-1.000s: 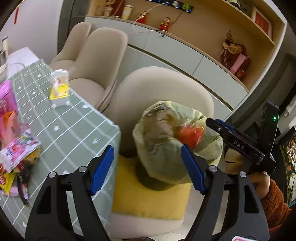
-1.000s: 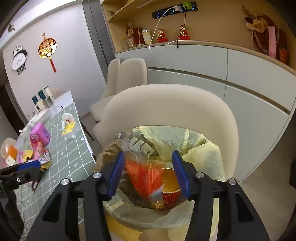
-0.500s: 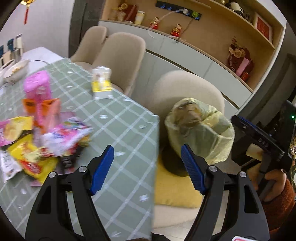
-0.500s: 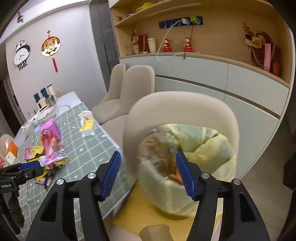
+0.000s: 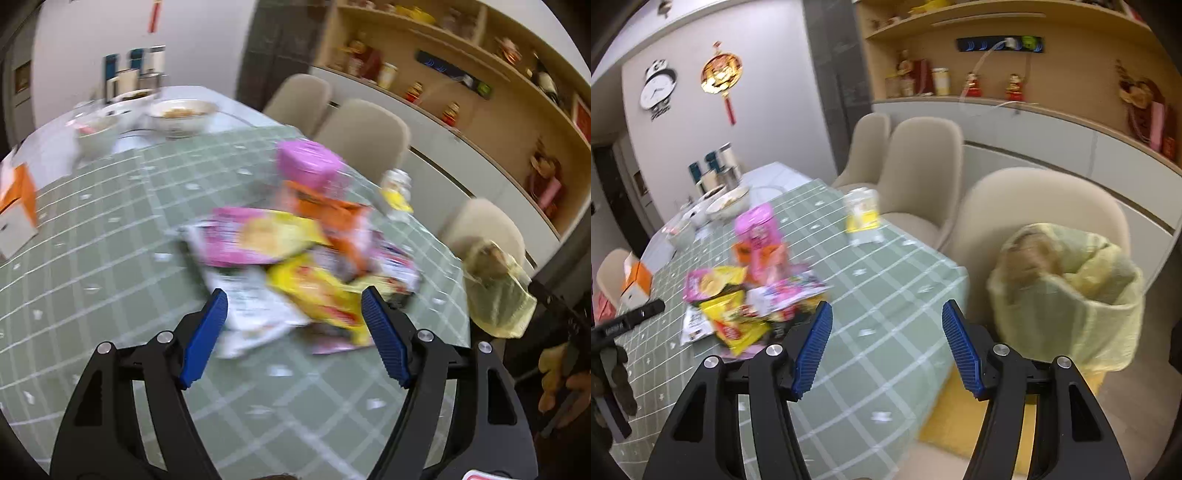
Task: Collect trash
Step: 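Move both tools back to the snack pile on the table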
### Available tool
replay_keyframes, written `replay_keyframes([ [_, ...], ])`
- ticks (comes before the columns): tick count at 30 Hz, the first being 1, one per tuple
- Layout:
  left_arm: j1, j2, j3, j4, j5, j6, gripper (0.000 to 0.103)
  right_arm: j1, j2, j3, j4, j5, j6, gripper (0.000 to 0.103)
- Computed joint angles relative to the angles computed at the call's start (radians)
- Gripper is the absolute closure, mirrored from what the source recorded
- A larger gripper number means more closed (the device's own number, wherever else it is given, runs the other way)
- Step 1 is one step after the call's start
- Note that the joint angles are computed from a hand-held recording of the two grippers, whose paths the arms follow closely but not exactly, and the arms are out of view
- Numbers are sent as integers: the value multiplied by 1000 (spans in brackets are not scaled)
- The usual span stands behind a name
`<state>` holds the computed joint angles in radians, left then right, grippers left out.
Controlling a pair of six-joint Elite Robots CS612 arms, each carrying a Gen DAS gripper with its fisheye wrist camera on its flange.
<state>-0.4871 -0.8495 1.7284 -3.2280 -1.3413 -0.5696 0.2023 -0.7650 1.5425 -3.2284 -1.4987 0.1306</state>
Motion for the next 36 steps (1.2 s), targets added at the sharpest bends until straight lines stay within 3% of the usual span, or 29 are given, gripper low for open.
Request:
replay_keyframes([
  [6, 62, -1, 26, -9, -105, 23, 32, 54, 35, -64, 65, -10, -26, 44],
  [10, 81, 25, -3, 20, -158, 0, 32, 83, 57, -105, 103, -26, -73, 44],
  [14, 86, 63, -64, 15, -135, -55, 32, 96, 73, -139, 145, -37, -79, 44],
  [15, 87, 72, -80, 5, -137, -34, 32, 96, 76, -143, 148, -35, -77, 44],
  [19, 96, 113, -168, 48, -130, 181, 32, 96, 84, -158, 166, -38, -85, 44],
  [23, 123, 154, -244, 149, -194, 203, 32, 96, 94, -171, 181, -9, -96, 44],
  [24, 127, 162, -260, 175, -210, 199, 39, 98, 99, -179, 195, -3, -103, 44],
  [25, 130, 168, -271, 195, -228, 195, 57, 100, 103, -188, 210, 4, -112, 44],
  [28, 131, 163, -263, 180, -265, 169, 86, 108, 111, -203, 217, 22, -131, 44],
  [33, 133, 104, -167, 49, -285, 72, 96, 118, 126, -233, 224, 87, -159, 44],
  [36, 138, 63, -98, -4, -245, 18, 96, 127, 143, -270, 254, 144, -190, 44],
])
